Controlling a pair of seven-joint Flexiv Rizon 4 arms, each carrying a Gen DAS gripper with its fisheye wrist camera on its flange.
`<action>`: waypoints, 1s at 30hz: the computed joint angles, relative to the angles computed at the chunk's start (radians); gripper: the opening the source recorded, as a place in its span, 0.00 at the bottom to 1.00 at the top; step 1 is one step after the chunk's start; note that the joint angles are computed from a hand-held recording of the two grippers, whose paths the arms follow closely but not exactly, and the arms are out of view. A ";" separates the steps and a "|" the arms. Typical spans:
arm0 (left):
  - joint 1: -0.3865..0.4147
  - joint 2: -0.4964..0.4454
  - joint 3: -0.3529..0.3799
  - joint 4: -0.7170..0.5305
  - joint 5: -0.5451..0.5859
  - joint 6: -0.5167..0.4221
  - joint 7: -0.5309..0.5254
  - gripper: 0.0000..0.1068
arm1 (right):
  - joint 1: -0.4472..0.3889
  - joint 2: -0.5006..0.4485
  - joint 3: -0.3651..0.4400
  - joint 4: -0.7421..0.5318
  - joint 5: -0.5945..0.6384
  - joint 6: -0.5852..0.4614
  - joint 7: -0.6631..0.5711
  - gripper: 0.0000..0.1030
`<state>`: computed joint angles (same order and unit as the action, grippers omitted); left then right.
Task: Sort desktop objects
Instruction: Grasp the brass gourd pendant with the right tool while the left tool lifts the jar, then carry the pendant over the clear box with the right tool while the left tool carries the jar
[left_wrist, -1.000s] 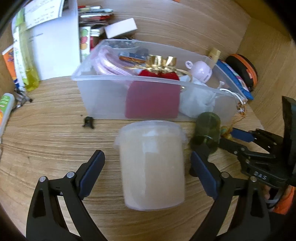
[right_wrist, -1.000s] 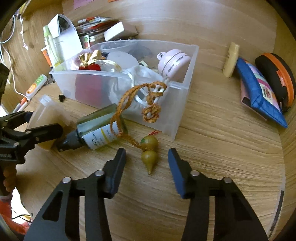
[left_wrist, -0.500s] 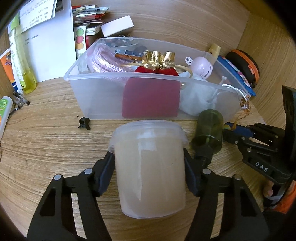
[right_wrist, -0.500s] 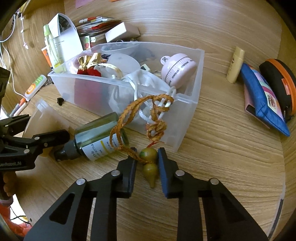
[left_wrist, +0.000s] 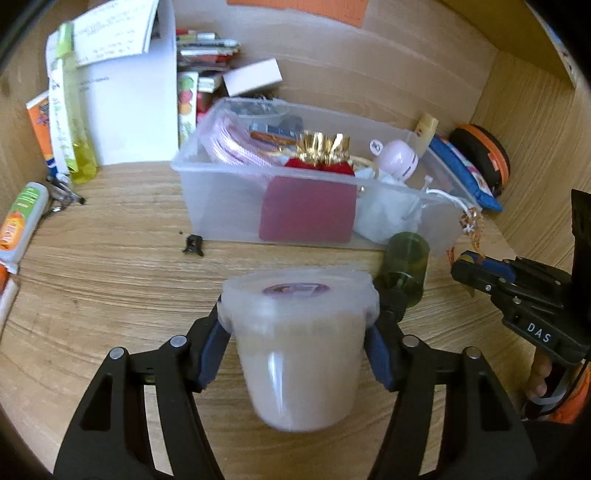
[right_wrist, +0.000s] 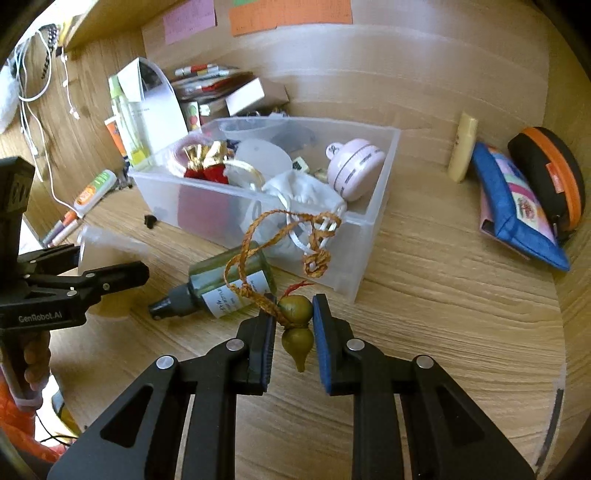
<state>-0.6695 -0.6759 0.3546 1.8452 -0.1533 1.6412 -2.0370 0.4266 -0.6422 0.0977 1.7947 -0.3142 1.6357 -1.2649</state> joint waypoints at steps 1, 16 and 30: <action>-0.002 0.004 0.001 0.004 0.001 0.004 -0.002 0.59 | 0.000 0.006 -0.001 0.006 0.002 0.010 0.000 0.17; -0.040 0.044 0.048 0.052 -0.059 0.080 0.012 0.59 | 0.082 0.061 -0.105 0.020 0.025 0.117 0.000 0.17; -0.055 0.072 0.121 0.017 -0.158 0.104 0.150 0.59 | 0.130 0.027 -0.184 -0.112 0.025 0.105 -0.004 0.17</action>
